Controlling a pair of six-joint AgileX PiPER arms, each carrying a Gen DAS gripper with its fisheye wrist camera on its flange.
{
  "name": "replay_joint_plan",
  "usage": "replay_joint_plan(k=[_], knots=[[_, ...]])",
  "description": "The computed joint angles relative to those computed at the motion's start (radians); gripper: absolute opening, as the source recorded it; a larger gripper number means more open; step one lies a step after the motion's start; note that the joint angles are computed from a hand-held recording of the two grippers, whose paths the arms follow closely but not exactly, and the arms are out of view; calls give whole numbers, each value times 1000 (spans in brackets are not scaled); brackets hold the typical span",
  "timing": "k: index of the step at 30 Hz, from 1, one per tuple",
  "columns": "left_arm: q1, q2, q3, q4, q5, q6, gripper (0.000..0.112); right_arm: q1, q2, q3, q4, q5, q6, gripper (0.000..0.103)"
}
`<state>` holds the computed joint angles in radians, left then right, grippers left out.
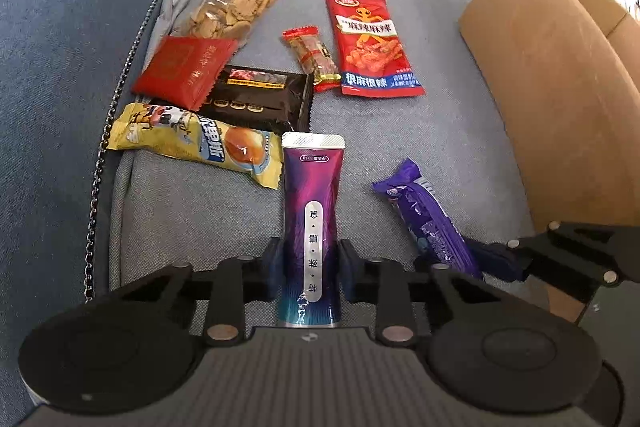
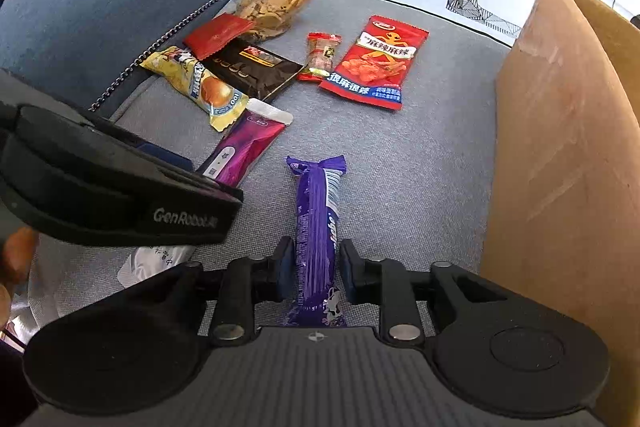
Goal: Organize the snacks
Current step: 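Grasp the purple-blue tube pack with the left gripper while the right grasps the purple candy bar, then carry the tube pack and purple candy bar over the cardboard box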
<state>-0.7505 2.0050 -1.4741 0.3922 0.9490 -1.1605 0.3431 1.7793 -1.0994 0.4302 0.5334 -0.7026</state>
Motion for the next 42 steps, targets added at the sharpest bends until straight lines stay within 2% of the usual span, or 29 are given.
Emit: replay_joint_plan(k=[7, 13, 17, 22, 27, 30, 36, 39, 42], knots=[[4, -66, 72, 42, -84, -105, 24, -13, -16, 11, 48, 0, -32, 17], [-23, -143, 141, 170, -166, -288, 23, -47, -80, 42, 220, -8, -176, 17], [-52, -174, 159, 276, -178, -403, 22, -72, -145, 80, 335, -21, -306, 17], [-102, -186, 155, 418, -150, -527, 22, -141, -220, 105, 470, 7, -456, 17], [-148, -211, 170, 552, -124, -667, 22, -257, -282, 136, 682, 94, -718, 17], [-170, -218, 167, 611, -108, -741, 22, -354, -307, 124, 771, 194, -835, 17], [-208, -216, 154, 744, -89, -872, 22, -590, -268, -44, 821, 406, -854, 17], [-216, -193, 120, 776, -86, -905, 22, -682, -215, -119, 854, 456, -875, 17], [-214, -160, 76, 793, -96, -915, 22, -740, -152, -142, 887, 444, -907, 17]])
